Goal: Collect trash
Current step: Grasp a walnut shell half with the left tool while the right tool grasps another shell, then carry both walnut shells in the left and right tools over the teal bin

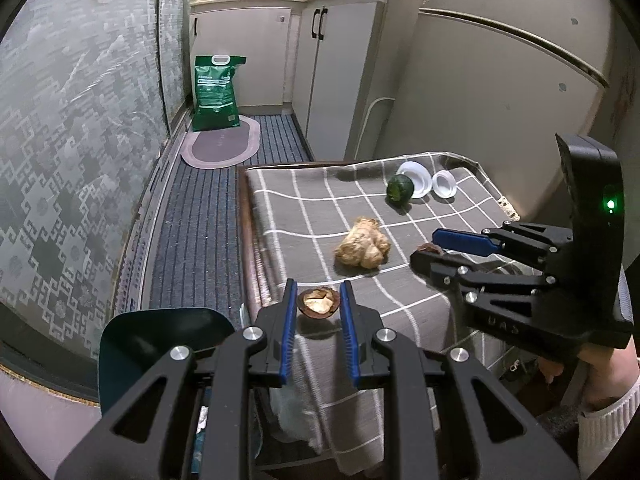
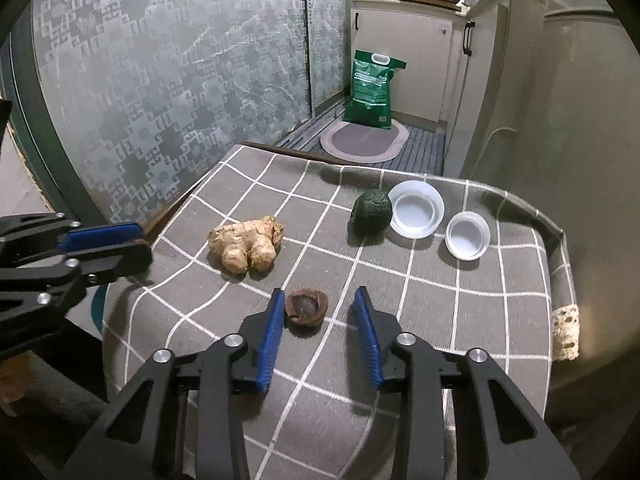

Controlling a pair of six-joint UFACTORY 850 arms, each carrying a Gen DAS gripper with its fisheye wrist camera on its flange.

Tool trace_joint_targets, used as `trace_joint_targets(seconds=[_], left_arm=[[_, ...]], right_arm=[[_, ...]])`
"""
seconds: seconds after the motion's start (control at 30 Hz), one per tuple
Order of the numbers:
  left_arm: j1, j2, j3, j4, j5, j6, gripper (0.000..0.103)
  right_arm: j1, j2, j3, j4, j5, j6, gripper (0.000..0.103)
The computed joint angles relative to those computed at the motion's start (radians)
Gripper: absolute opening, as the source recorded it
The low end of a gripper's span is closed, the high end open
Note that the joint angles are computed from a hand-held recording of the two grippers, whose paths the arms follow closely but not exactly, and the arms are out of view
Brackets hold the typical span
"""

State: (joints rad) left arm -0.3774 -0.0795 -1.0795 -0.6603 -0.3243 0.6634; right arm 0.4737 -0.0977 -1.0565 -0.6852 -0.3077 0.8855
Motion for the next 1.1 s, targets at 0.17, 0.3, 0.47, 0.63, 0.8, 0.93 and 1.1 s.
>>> trace_joint_targets(seconds=[0.17,0.3,0.47,0.63,0.8,0.93,1.1], left_arm=[[0.033,0.012,0.014,-0.029,-0.010,0.032,0.023],[0.062,0.021,0.027,-0.045,-0.017,0.053,0.023],[0.098,0.024,0.038,-0.057,-0.031,0.072,0.023],[0.128,0.030,0.045,-0.098,-0.042,0.112,0.023],[0.153,0.031,0.053,-0.109,-0.047,0.128,0.023],[0.168,0.020,0.060,-0.076,-0.046,0.106,0.023],[0.194,-0.001,0.076,-0.001,-0.041,0.055,0.023]], right_arm=[[0.008,-0.021,-0.025,-0.048,-0.036,0.073,0.020],[0.016,-0.035,-0.044,-0.065,-0.066,0.098,0.020],[0.023,-0.043,-0.051,-0.088,-0.079,0.122,0.019],[0.041,-0.045,-0.065,-0.130,-0.096,0.162,0.019],[0.054,-0.036,-0.083,-0.143,-0.090,0.176,0.019],[0.072,-0.047,-0.112,-0.132,-0.076,0.160,0.019],[0.097,-0.065,-0.149,-0.097,-0.052,0.126,0.019]])
